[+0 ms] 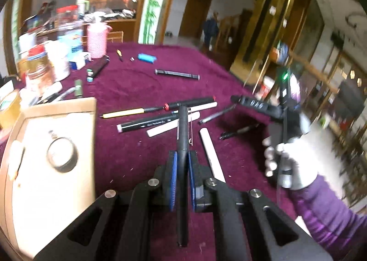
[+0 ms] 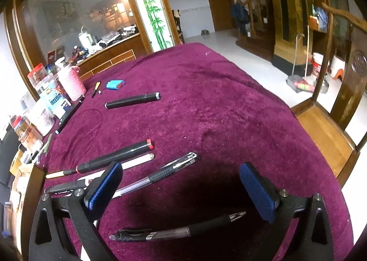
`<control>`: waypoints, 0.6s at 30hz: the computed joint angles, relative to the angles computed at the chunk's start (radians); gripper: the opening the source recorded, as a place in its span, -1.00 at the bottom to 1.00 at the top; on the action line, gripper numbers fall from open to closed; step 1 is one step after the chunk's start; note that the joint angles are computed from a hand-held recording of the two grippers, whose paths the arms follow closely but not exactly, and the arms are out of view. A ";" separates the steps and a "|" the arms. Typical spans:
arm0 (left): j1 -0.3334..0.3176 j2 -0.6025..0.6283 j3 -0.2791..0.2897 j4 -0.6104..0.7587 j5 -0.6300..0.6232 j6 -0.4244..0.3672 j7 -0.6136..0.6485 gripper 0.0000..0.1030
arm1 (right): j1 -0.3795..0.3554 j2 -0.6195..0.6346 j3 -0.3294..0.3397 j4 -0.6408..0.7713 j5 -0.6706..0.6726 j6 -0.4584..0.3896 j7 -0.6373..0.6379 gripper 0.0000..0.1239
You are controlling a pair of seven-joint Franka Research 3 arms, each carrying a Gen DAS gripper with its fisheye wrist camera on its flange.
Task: Organize rigid objects
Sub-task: 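Grasp the white PAINT marker with right tool while left tool carries the black pen to the box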
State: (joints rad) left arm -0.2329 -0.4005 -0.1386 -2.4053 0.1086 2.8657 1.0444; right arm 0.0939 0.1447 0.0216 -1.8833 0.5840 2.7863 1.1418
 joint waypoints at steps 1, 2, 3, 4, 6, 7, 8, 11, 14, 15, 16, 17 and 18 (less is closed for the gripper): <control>0.001 -0.038 0.001 -0.032 -0.006 0.014 -0.013 -0.82 | -0.003 -0.016 0.008 -0.013 0.026 0.005 -0.026 0.65; 0.001 -0.067 0.003 -0.054 -0.008 0.022 -0.023 -0.82 | -0.004 -0.038 0.014 -0.030 0.048 0.002 -0.057 0.65; 0.002 -0.097 0.006 -0.078 -0.009 0.027 -0.031 -0.82 | -0.008 -0.085 0.028 -0.068 0.110 -0.019 -0.142 0.65; 0.003 -0.127 0.009 -0.102 -0.007 0.027 -0.037 -0.82 | 0.000 -0.118 0.027 -0.093 0.144 -0.045 -0.191 0.65; 0.006 -0.174 0.018 -0.142 -0.003 0.029 -0.046 -0.82 | 0.029 -0.192 0.021 -0.154 0.135 -0.120 -0.246 0.65; 0.005 -0.195 0.025 -0.161 -0.004 0.031 -0.050 -0.82 | 0.044 -0.213 0.018 -0.176 0.107 -0.138 -0.254 0.65; 0.001 -0.210 0.035 -0.179 -0.008 0.037 -0.053 -0.82 | 0.060 -0.232 0.019 -0.197 0.069 -0.156 -0.255 0.58; -0.010 -0.260 0.065 -0.237 -0.028 0.059 -0.066 -0.82 | 0.092 -0.233 0.022 -0.212 -0.032 -0.203 -0.207 0.19; -0.008 -0.306 0.078 -0.283 -0.038 0.063 -0.083 -0.82 | 0.109 -0.195 0.030 -0.201 -0.142 -0.200 -0.101 -0.01; -0.005 -0.324 0.081 -0.297 -0.038 0.059 -0.086 -0.82 | 0.113 -0.175 0.032 -0.184 -0.180 -0.212 -0.055 -0.07; 0.005 -0.346 0.078 -0.313 -0.036 0.052 -0.095 -0.82 | 0.116 -0.165 0.031 -0.175 -0.218 -0.218 -0.019 -0.13; 0.013 -0.368 0.079 -0.328 -0.034 0.045 -0.101 -0.82 | 0.120 -0.162 0.032 -0.176 -0.250 -0.216 0.015 -0.29; 0.016 -0.384 0.082 -0.340 -0.032 0.040 -0.103 -0.82 | 0.123 -0.158 0.032 -0.176 -0.285 -0.208 0.045 -0.32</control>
State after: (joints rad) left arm -0.2164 -0.7842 -0.0566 -2.7452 0.0761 2.9055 0.9415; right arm 0.2172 -0.0135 0.0534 -2.0593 0.2991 2.5779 1.1872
